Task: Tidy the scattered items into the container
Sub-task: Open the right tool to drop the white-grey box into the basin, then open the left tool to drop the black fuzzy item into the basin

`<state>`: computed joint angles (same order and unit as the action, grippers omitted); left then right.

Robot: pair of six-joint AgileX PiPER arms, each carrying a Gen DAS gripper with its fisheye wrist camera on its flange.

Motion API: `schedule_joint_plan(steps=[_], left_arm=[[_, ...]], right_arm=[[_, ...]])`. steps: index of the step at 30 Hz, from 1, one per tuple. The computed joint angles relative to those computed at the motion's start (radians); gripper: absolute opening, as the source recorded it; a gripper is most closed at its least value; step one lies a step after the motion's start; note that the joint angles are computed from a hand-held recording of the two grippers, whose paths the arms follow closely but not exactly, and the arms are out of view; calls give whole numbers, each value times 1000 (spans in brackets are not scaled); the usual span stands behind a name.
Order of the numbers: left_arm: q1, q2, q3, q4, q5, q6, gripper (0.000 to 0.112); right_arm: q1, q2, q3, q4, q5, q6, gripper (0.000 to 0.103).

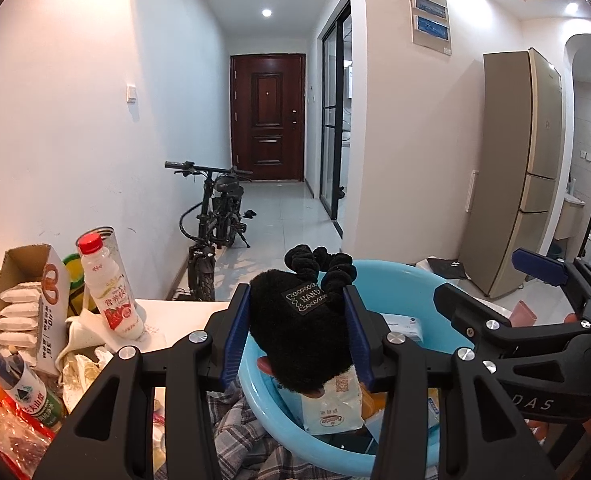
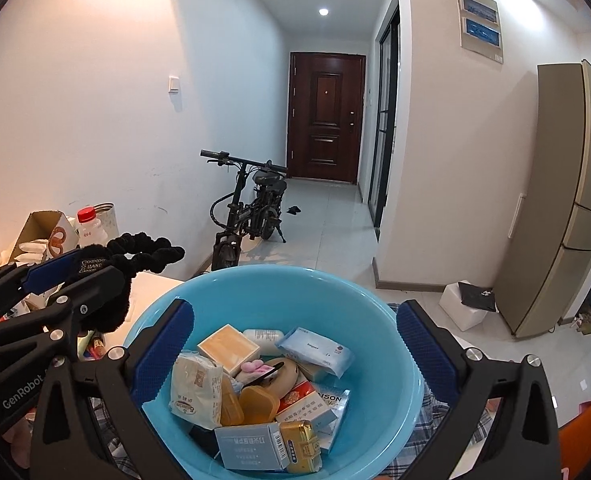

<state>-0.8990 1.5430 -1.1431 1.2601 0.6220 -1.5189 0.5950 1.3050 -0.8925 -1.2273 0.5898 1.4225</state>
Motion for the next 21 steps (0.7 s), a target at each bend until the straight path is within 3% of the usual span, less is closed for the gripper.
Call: schedule_joint_plan(steps=[7, 21], left_arm=[[19, -5, 6, -19, -38, 13, 43], [9, 2, 6, -13, -32, -1, 43]], right_arm=[[3, 7, -7, -2, 11, -3, 103], [3, 3, -8, -3, 28, -15, 103]])
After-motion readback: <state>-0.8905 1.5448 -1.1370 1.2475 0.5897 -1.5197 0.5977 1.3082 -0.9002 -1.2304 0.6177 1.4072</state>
